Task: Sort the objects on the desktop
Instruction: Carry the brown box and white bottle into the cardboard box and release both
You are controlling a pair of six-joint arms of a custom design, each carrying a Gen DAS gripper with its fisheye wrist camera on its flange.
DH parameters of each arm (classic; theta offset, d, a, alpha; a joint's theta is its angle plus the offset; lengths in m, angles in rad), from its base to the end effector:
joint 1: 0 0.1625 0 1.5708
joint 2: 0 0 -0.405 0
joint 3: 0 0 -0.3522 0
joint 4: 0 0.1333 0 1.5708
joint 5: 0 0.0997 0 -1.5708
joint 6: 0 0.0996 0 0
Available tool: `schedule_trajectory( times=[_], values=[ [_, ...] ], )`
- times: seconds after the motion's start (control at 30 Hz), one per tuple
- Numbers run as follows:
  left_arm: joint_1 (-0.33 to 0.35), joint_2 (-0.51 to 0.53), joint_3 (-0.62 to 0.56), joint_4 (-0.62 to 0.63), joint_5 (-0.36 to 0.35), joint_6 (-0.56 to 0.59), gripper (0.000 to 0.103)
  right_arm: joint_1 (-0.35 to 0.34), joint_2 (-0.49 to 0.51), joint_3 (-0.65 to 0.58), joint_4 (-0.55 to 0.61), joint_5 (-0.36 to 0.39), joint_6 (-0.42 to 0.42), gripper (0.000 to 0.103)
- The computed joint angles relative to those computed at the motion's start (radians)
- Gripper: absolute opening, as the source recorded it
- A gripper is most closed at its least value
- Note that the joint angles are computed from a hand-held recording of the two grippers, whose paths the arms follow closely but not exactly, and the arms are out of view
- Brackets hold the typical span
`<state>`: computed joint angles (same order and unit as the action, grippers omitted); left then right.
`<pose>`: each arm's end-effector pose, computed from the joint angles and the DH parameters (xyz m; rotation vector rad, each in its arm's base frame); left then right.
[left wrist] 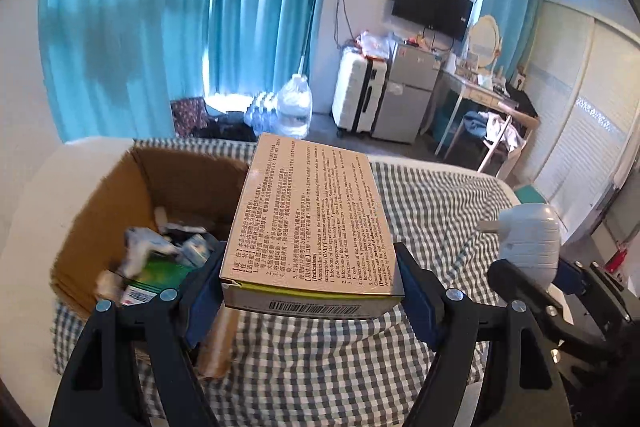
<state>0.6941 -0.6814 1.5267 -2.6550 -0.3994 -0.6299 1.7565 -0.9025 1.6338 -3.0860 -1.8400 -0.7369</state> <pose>-0.3589 -0.5915 0.1401 0.0953 2.1662 -1.1700 0.2253 -0.6206 0.2476 0.9992 -2.3283 0.9129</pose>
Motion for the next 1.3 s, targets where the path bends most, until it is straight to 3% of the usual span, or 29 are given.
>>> schedule_trajectory(
  times=[0.23,0.53,0.83,0.93,1.03,1.3],
  values=[
    [-0.036,-0.107,0.104,0.053,0.073,-0.061,0.079,0.06,0.004,0.002,0.009,0.042,0.004,0.046],
    [-0.033,-0.228,0.185,0.155,0.138,-0.163,0.079,0.108,0.076,-0.059,0.07,0.067,0.031,0.047],
    [-0.004,-0.348,0.243,0.425,0.171,-0.406,0.079,0.149,0.172,-0.16,0.158,0.095,0.028,0.047],
    [0.01,-0.374,0.264,0.451,0.176,-0.447,0.079,0.158,0.203,-0.186,0.176,0.104,0.025,0.047],
    [0.033,-0.4,0.297,0.435,0.172,-0.449,0.079,0.159,0.232,-0.217,0.203,0.107,0.034,0.047],
    [0.099,-0.378,0.324,0.246,0.125,-0.316,0.079,0.152,0.315,-0.304,0.257,0.084,0.047,0.047]
  ],
)
